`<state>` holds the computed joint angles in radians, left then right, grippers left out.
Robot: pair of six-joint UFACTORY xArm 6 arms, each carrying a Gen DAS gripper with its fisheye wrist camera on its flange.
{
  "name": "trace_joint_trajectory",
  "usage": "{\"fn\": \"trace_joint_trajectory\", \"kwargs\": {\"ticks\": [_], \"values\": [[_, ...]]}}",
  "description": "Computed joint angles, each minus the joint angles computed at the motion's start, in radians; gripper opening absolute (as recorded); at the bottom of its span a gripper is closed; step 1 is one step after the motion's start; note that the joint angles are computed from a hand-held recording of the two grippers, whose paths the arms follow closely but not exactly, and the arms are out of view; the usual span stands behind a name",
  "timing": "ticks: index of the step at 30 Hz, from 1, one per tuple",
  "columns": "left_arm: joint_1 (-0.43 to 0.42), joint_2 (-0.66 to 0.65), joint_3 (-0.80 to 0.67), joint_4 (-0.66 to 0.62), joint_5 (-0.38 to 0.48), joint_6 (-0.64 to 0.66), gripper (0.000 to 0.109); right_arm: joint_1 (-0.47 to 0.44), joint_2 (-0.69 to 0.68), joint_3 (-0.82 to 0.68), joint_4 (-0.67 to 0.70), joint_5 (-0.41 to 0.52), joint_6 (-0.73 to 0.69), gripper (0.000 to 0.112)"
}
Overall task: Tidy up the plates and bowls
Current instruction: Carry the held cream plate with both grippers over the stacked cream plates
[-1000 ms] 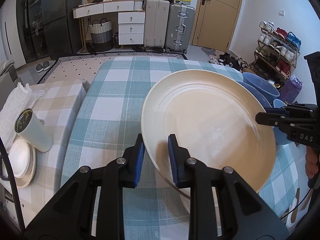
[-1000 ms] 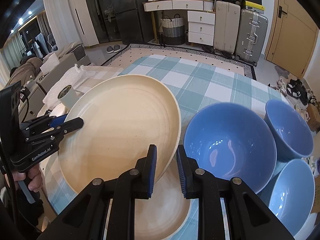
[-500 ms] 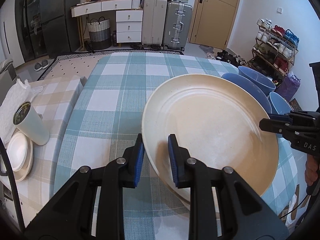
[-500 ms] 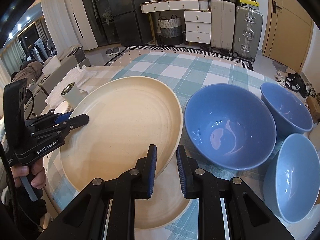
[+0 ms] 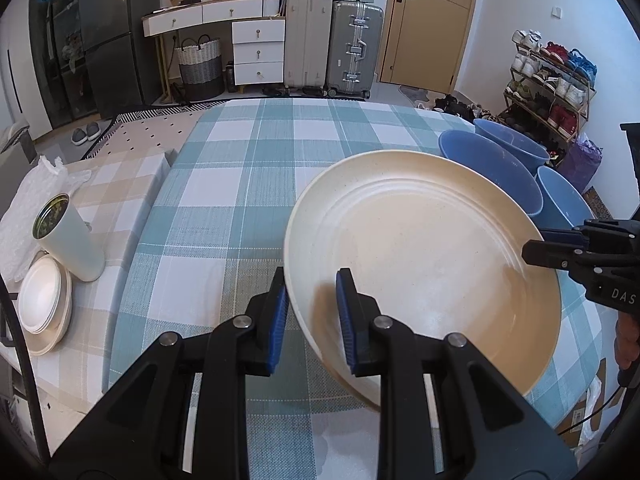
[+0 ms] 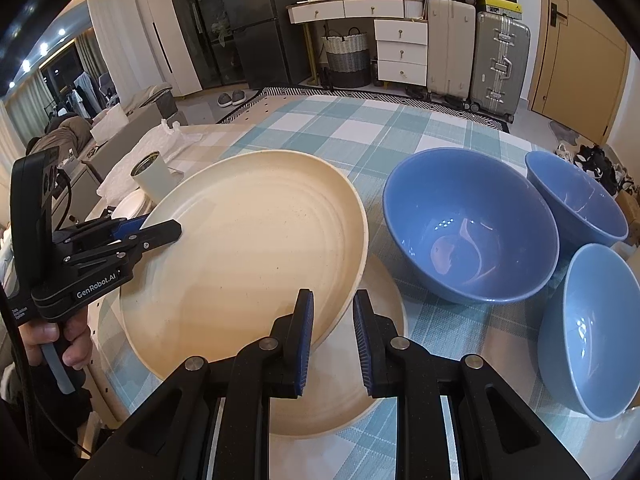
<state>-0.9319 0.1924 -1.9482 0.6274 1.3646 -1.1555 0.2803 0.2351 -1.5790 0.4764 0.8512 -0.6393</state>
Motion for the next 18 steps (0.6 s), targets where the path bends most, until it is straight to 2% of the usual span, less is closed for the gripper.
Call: {"fn": "trace_joint_trajectory", "kwargs": {"ticks": [18], "values": [[-0.016,0.045,-0.016,-0.020,-0.015,0.025,0.020,-0.024,-0.066,0.135,-0.009,-0.036,-0.014,0.020]]}}
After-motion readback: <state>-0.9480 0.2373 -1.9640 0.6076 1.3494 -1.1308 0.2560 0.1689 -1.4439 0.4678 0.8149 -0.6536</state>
